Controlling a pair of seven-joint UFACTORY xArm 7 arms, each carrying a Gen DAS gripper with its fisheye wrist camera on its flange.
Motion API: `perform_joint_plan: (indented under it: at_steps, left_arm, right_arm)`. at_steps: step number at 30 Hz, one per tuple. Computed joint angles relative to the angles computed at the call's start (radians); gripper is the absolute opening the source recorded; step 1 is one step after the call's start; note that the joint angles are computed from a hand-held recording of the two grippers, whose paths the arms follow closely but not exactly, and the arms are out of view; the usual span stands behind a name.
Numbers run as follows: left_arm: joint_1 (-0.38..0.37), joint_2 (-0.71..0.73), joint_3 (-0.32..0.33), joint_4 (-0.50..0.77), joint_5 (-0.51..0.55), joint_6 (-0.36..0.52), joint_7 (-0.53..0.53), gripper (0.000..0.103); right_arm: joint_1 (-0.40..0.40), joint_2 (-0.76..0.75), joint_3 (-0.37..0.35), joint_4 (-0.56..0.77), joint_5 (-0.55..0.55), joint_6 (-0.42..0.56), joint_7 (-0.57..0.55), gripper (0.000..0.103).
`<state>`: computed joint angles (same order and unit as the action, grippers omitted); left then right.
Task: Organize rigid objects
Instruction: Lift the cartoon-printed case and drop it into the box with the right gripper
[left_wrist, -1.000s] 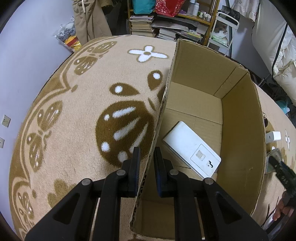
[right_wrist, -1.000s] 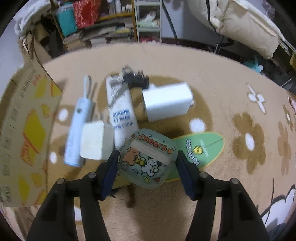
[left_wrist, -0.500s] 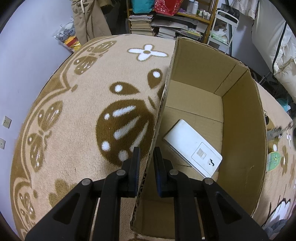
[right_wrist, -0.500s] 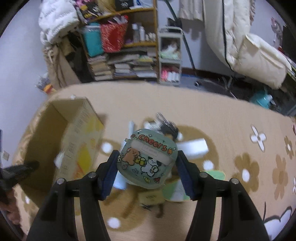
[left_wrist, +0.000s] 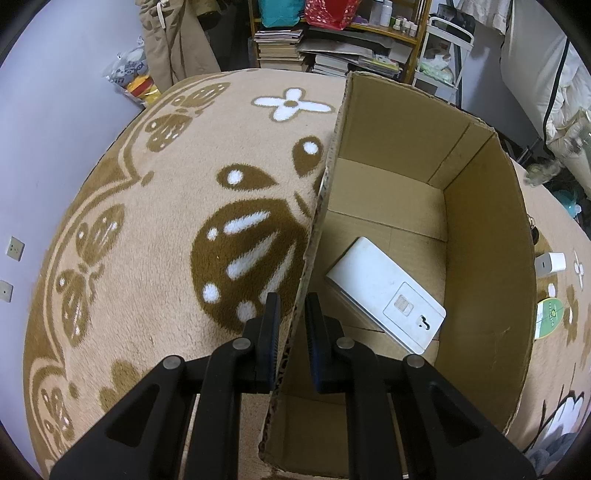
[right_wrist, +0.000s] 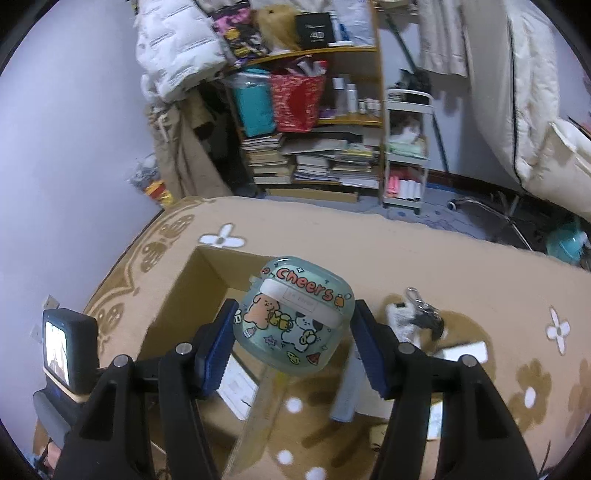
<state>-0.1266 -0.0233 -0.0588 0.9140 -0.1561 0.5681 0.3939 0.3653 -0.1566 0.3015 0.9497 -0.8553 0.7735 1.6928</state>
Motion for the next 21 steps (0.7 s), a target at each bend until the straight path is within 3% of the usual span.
perform_joint_plan:
  at_steps: [9,17,21]
  left_arm:
    - [0.001,0.005,0.0,0.006,-0.003,0.007,0.001,0.013]
    - [0.005,0.015,0.002,0.016,-0.017,0.021,0.015,0.013]
    - [0.007,0.023,0.001,0.022,-0.009,0.029,0.005,0.013]
  right_arm:
    - [0.037,0.14,-0.043,0.088,0.012,-0.039,-0.041,0.065]
    - [0.047,0.191,-0.108,0.064,0.066,-0.2,-0.031,0.066]
    - [0.058,0.204,-0.115,0.073,0.058,-0.184,-0.043,0.066]
